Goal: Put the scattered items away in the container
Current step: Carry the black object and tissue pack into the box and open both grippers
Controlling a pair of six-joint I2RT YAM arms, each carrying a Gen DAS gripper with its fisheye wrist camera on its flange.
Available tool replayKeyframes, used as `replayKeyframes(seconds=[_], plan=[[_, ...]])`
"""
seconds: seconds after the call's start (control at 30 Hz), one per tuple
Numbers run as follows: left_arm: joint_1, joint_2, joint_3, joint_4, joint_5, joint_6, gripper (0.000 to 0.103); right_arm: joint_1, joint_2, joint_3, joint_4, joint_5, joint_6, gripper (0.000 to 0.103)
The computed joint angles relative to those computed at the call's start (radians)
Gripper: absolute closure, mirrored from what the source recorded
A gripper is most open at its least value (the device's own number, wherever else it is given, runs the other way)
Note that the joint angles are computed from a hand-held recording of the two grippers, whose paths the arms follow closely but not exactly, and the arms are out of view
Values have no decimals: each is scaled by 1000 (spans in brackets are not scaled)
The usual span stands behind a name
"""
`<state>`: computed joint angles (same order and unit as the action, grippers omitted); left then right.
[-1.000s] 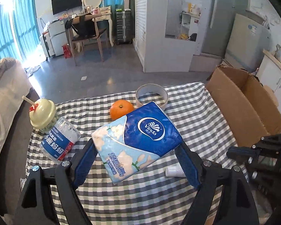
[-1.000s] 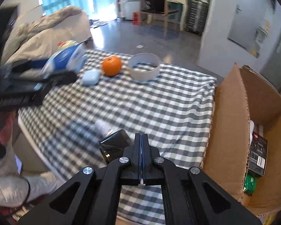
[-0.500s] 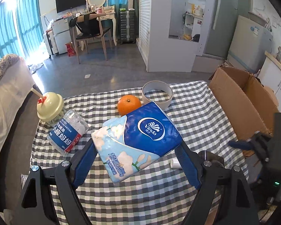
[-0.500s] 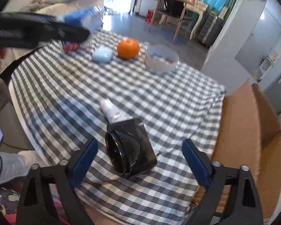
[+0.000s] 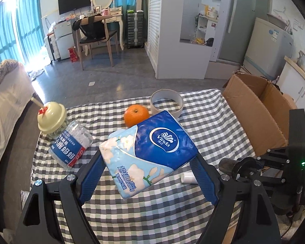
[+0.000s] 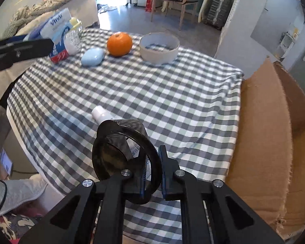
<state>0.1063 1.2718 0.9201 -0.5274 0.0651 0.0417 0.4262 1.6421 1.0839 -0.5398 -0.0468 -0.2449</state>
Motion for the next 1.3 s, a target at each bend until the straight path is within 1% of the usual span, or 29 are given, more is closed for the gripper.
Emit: replayKeyframes(seconds=[0.1, 0.27, 0.37, 0.47, 0.63, 0.77, 0.9, 1.03, 1.1, 1.13, 1.17, 1.2, 1.27, 1.3], plan=[[-67, 4, 33, -10, -25, -6, 18, -23, -57, 0, -5, -5, -1, 92], [-246, 36, 131, -9, -66, -17, 18, -126, -204, 14, -27, 0, -28, 92], [-368, 93, 214, 9, -99, -38, 18, -216, -247, 50, -62, 24, -37, 92], [-482, 181, 309, 36, -117, -65, 18, -318, -271, 65, -65, 38, -60, 92], [-621, 364, 480, 52, -128, -96, 18, -496, -223, 100, -66, 50, -90, 92], [-692, 552, 662, -5, -123, -116, 18, -600, -143, 122, -59, 42, -96, 92], [-725, 703, 814, -69, -134, -126, 17, -668, -53, 151, -51, 19, -108, 92], [-724, 814, 918, -134, -136, -142, 15, -701, 15, 168, -49, 4, -112, 92], [-722, 846, 943, -163, -141, -145, 13, -707, 36, 173, -41, 3, -118, 92], [-719, 855, 951, -173, -146, -143, 9, -706, 43, 172, -29, 8, -118, 90], [-717, 856, 944, -172, -159, -145, 3, -707, 49, 171, -19, 14, -116, 81], [-718, 858, 942, -170, -171, -147, 2, -707, 54, 172, -11, 21, -112, 63], [-716, 855, 933, -167, -187, -148, 0, -695, 47, 151, 28, 58, -97, 43], [-716, 851, 927, -169, -190, -151, 0, -691, 40, 142, 42, 68, -93, 40]])
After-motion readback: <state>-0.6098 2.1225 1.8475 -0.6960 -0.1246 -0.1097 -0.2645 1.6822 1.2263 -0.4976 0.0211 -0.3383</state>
